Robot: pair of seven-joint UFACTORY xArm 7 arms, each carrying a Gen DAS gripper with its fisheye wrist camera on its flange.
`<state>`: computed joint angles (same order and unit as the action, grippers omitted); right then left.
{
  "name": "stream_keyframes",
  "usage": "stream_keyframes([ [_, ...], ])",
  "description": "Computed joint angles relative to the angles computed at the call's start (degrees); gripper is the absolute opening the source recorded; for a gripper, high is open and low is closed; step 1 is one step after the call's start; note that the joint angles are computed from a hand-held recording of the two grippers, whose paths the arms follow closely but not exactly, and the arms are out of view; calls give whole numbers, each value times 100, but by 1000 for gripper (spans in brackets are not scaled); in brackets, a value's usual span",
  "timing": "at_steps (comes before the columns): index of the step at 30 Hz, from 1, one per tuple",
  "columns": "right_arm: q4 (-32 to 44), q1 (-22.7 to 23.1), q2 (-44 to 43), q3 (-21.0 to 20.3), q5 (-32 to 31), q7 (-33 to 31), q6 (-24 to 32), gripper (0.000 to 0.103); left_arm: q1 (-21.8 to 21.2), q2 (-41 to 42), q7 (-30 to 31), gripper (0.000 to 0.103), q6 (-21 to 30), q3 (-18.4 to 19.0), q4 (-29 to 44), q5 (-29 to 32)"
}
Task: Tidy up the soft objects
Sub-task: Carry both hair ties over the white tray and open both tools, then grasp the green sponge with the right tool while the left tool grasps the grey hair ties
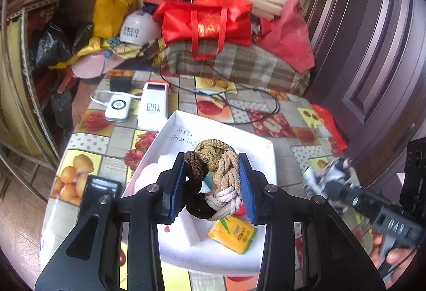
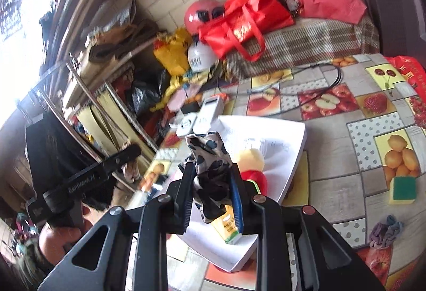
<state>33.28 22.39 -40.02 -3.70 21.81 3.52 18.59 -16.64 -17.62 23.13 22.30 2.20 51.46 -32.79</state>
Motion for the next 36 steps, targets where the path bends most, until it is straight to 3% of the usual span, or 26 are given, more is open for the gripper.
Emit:
stream_keyframes([
  [9, 500, 170, 1185, -34, 138, -704, 199, 26, 311, 1045, -167, 39, 42, -351, 634, 309],
  [13, 546, 48, 1431, 169, 166, -801, 102, 26, 426, 1314, -251, 49, 136, -454, 761, 444],
  [14, 557, 65, 1497, 175, 196, -860, 91, 26, 465, 1381, -321, 61, 158, -483, 795, 539],
  [15, 586, 127, 1568, 128, 287, -970, 98, 27, 495, 1450, -378, 79, 132, -516, 814, 626],
  [16, 640, 180, 1659, 85, 376, -1081, 171, 30, 516, 1478, -393, 87, 53, -544, 793, 667],
  [17, 689, 180, 1749, 90, 420, -1163, 240, 35, 535, 1492, -436, 97, -61, -573, 754, 745],
  [18, 691, 138, 1804, 147, 415, -1203, 293, 55, 550, 1506, -445, 103, -125, -588, 733, 783],
  [19, 697, 98, 1829, 206, 427, -1219, 300, 89, 556, 1514, -392, 103, -180, -594, 714, 744],
  [20, 667, 91, 1839, 236, 477, -1268, 258, 103, 562, 1520, -355, 103, -207, -598, 706, 704],
  [24, 448, -24, 1766, 439, 457, -1176, -90, 103, 594, 1504, -386, 103, -253, -605, 679, 642],
  [36, 216, -156, 1286, 534, -46, -645, -77, 103, 406, 935, -247, 103, -286, -508, 367, 339],
])
